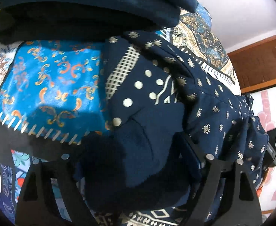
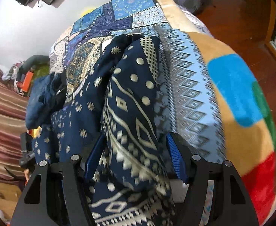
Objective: Fold large clothes
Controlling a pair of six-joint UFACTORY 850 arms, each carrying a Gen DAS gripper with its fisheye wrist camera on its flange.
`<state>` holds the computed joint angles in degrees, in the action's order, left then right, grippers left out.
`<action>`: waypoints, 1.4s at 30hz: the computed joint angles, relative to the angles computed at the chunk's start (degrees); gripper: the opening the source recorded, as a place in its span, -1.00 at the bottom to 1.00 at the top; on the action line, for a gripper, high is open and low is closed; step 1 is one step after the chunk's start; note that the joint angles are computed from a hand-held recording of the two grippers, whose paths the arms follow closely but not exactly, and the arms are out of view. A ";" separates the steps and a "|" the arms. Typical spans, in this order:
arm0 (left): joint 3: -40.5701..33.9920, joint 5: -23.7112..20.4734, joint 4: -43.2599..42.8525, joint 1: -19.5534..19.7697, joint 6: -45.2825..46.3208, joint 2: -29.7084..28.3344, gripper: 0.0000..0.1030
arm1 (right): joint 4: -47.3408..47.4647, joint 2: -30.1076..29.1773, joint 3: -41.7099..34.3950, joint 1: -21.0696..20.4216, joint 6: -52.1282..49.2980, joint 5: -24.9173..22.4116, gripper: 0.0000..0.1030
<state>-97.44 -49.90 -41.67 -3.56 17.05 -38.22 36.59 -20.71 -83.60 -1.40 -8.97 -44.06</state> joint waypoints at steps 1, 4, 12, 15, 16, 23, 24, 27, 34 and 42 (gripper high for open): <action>-0.45 -0.07 -0.32 -0.13 0.15 -0.42 0.70 | 1.22 -0.77 -0.63 -0.12 -0.65 -0.18 0.23; -1.57 0.69 -1.58 -0.27 0.56 -1.50 0.70 | 3.41 -3.12 -2.86 -0.31 -1.44 -0.42 0.28; -2.56 4.87 1.16 -2.88 4.75 -0.11 -0.33 | 0.50 -3.84 -4.78 0.09 0.55 0.87 -0.42; -2.07 7.82 5.50 -4.62 4.55 1.92 -0.60 | 4.39 -2.51 -3.83 -0.16 -2.85 1.20 -0.63; -2.14 8.89 7.18 -5.17 3.27 2.55 -0.62 | 4.46 -1.92 -3.60 0.11 -3.22 1.88 -0.64; -1.73 12.84 1.58 -5.26 8.27 7.78 -0.69 | 4.78 1.89 -4.62 2.24 -6.29 4.29 -0.70; -1.62 13.70 0.66 -5.28 9.44 8.68 -0.69 | 4.26 2.28 -4.85 2.69 -6.57 4.85 -0.70; -1.69 16.70 -0.43 -5.26 11.58 11.13 -0.70 | 2.21 3.25 -6.40 4.15 -6.94 6.07 -0.70; -9.63 13.00 -2.46 -3.46 13.22 7.67 -0.68 | 1.54 -0.11 -13.62 6.37 -9.12 5.87 -0.71; -10.80 3.33 6.39 -1.59 -3.32 -1.70 -0.26 | -6.79 -5.28 -14.61 5.50 -0.40 4.07 -0.71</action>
